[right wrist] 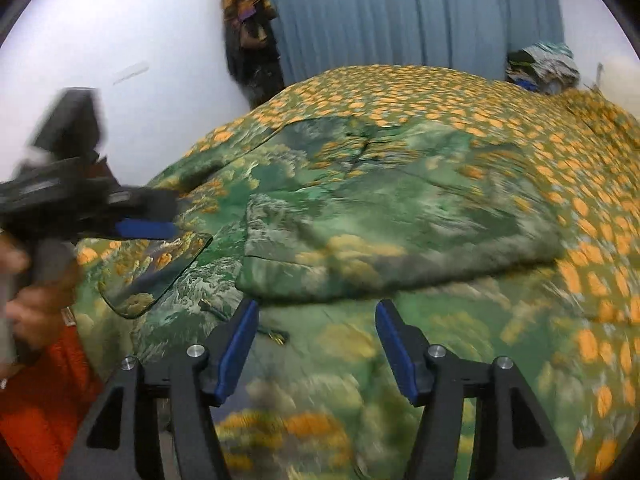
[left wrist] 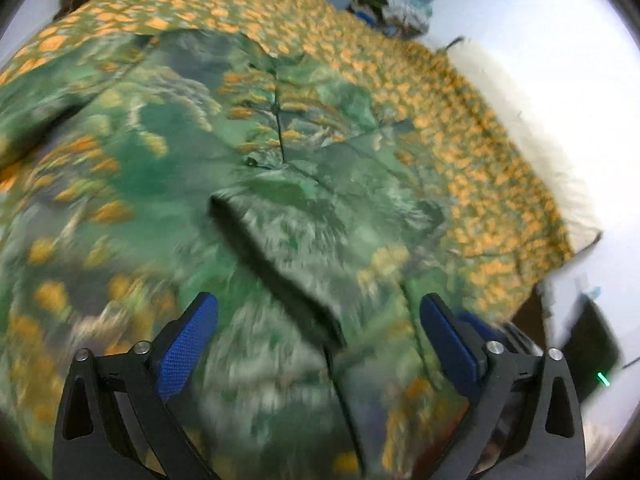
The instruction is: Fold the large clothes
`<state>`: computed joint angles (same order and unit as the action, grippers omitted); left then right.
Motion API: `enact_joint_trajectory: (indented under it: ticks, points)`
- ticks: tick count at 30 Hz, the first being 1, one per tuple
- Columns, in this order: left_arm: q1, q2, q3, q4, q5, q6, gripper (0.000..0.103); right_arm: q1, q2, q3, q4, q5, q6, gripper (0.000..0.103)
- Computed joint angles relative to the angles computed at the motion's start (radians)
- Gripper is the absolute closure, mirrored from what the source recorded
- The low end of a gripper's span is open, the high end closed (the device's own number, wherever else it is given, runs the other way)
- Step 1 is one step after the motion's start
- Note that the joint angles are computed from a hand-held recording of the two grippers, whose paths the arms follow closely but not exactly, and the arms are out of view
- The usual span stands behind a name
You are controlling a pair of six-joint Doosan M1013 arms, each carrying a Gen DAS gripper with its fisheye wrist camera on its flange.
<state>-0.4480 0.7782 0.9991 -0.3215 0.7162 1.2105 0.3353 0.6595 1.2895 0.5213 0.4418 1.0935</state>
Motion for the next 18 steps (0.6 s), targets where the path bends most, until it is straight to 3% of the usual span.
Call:
enact_joint_trajectory:
  ticks: [2, 3, 4, 5, 7, 13, 18]
  points:
    - [0.002, 0.064, -0.101, -0.008, 0.102, -0.006, 0.039, -0.003, -0.015, 0.025, 0.029, -0.026, -0.010, 0.041]
    - [0.001, 0.097, -0.155, 0.010, 0.164, -0.030, 0.046, -0.004, -0.022, 0.038, 0.043, -0.039, -0.021, 0.041]
    - [-0.005, 0.122, -0.199, 0.059, 0.213, -0.071, 0.062, -0.006, -0.028, 0.050, 0.059, -0.048, -0.037, 0.041]
    - [-0.011, 0.140, -0.230, 0.113, 0.244, -0.110, 0.078, -0.009, -0.033, 0.058, 0.080, -0.054, -0.062, 0.041]
    - [-0.010, 0.137, -0.231, 0.122, 0.248, -0.137, 0.092, -0.013, -0.041, 0.072, 0.102, -0.066, -0.085, 0.041]
    - [0.001, 0.123, -0.314, 0.206, 0.262, -0.106, 0.098, -0.052, -0.062, 0.087, 0.196, -0.119, -0.124, 0.041]
    - [0.041, 0.249, -0.573, 0.293, 0.313, -0.150, 0.098, -0.092, -0.008, -0.037, -0.035, -0.088, 0.107, 0.041]
